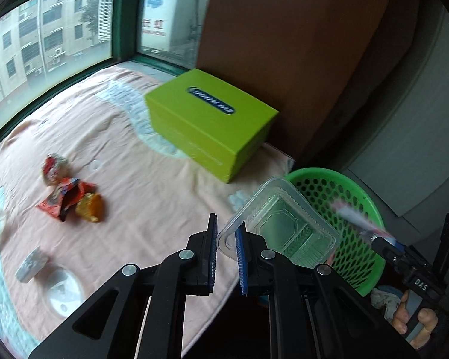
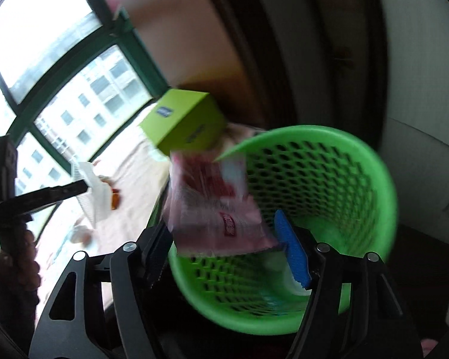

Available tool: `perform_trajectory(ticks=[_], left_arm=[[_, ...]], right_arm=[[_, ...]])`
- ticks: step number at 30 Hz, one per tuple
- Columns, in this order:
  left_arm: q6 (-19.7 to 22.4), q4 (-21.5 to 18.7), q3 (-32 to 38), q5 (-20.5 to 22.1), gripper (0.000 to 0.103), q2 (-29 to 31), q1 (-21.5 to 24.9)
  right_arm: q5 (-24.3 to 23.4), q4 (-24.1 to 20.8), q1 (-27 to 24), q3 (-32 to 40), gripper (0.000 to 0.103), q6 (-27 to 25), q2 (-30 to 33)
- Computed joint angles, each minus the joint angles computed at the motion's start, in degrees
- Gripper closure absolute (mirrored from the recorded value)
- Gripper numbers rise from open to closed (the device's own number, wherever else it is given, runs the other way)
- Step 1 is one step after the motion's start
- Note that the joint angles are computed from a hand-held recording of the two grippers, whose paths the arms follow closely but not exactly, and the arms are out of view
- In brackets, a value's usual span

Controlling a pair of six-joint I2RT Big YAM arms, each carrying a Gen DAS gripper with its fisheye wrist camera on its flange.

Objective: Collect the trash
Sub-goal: 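Carry the pink packet into the green basket and open the right tool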

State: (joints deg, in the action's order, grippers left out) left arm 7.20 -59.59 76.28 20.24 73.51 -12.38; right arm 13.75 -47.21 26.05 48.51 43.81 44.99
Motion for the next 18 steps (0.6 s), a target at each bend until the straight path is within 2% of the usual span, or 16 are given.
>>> perform_trajectory(ticks=[3, 18], left_arm=[[-0.6, 0.2, 0.1, -0.9, 0.091, 0.6, -2.5], [-3.1, -0.3, -1.0, -3.7, 0.091, 2.7, -11.4]], right_arm=[[-0.8, -0.6, -1.6, -1.5, 0.024, 0.8, -2.0], [1.2, -3.3, -1.1, -2.5, 0.021, 1.8, -7.7]])
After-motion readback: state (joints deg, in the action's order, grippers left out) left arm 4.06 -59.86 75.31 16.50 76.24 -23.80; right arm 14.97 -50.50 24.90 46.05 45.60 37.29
